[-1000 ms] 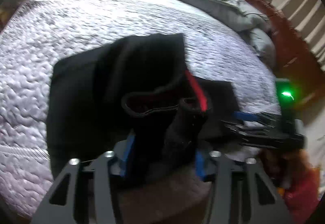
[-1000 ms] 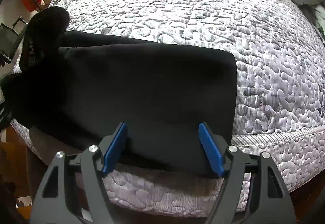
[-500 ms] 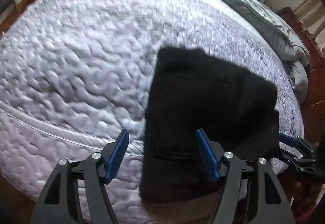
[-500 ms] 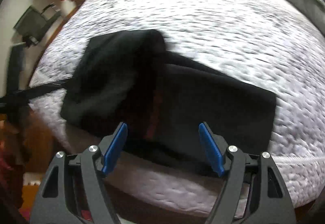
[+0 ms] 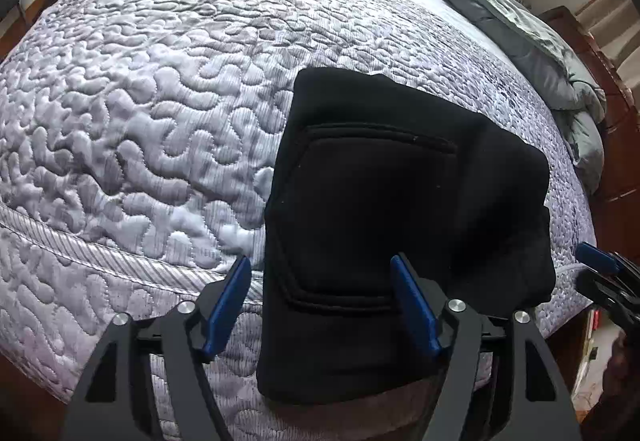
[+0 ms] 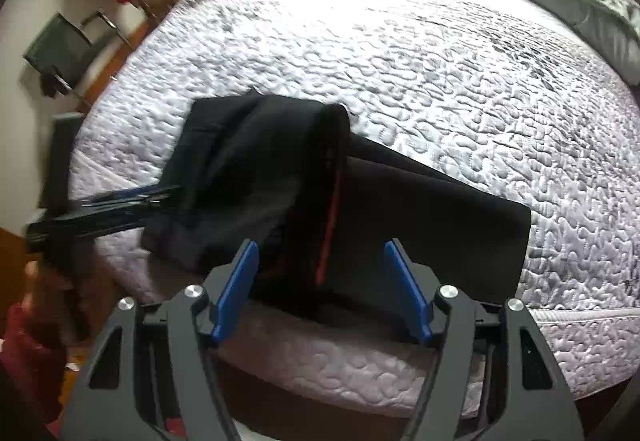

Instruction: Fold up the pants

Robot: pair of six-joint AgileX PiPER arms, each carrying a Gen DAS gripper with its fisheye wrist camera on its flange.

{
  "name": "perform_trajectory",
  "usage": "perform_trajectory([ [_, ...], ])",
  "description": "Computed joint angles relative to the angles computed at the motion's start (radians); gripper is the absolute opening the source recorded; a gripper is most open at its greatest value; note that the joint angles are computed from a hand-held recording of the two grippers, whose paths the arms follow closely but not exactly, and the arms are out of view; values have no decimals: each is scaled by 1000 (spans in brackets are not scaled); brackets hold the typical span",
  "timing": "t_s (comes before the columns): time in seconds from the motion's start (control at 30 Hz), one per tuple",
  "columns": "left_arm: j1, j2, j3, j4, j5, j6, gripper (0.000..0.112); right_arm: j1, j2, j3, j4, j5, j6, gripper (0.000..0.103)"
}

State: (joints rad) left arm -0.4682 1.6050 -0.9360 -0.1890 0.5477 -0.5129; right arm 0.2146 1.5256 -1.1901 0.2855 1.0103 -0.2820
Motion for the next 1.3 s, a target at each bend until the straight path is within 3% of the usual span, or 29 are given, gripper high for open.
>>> perform_trajectory([
  [0.1, 10, 10, -3, -24, -6, 19, 74, -6, 27, -17, 97, 35, -66, 71],
  [0.2, 13, -9, 2, -20, 6, 13, 74, 44, 101, -28, 96, 4, -46, 71],
  [0.27, 10, -23, 7, -3, 18, 1, 73, 60, 168, -41, 128, -4, -54, 57],
  [0.33, 9, -30, 10, 8, 27, -4, 73, 38, 221, -44, 226, 24, -121, 22],
  [0.37, 8, -33, 10, 14, 31, -9, 73, 20, 243, -48, 280, 56, -153, 9],
  [0.4, 8, -35, 8, 21, 36, -17, 73, 8, 248, -44, 316, 73, -172, 4],
  [0.57, -20, -33, -15, 79, 50, -50, 76, -14, 144, -17, 298, 102, -220, 4],
  [0.7, -35, 31, -45, 66, 48, -35, 80, -8, 210, -4, 210, 77, -158, 4],
  [0.83, -33, 28, -48, 64, 54, -41, 79, -1, 223, -1, 218, 53, -166, 12],
  [0.87, -31, 18, -47, 62, 57, -37, 79, -2, 209, -6, 216, 57, -170, 24],
  [0.93, -26, -1, -49, 67, 69, -37, 79, 2, 173, -11, 178, 40, -148, 73],
  [1.07, 2, -31, -36, 23, 67, 2, 79, -35, 152, -13, 155, 23, -130, 80],
  [1.13, 12, -34, -30, 1, 65, 17, 79, -70, 194, -18, 196, 42, -143, 87],
  [1.3, 6, -26, -20, 36, 67, -23, 82, -94, 306, -36, 261, 49, -133, 90],
])
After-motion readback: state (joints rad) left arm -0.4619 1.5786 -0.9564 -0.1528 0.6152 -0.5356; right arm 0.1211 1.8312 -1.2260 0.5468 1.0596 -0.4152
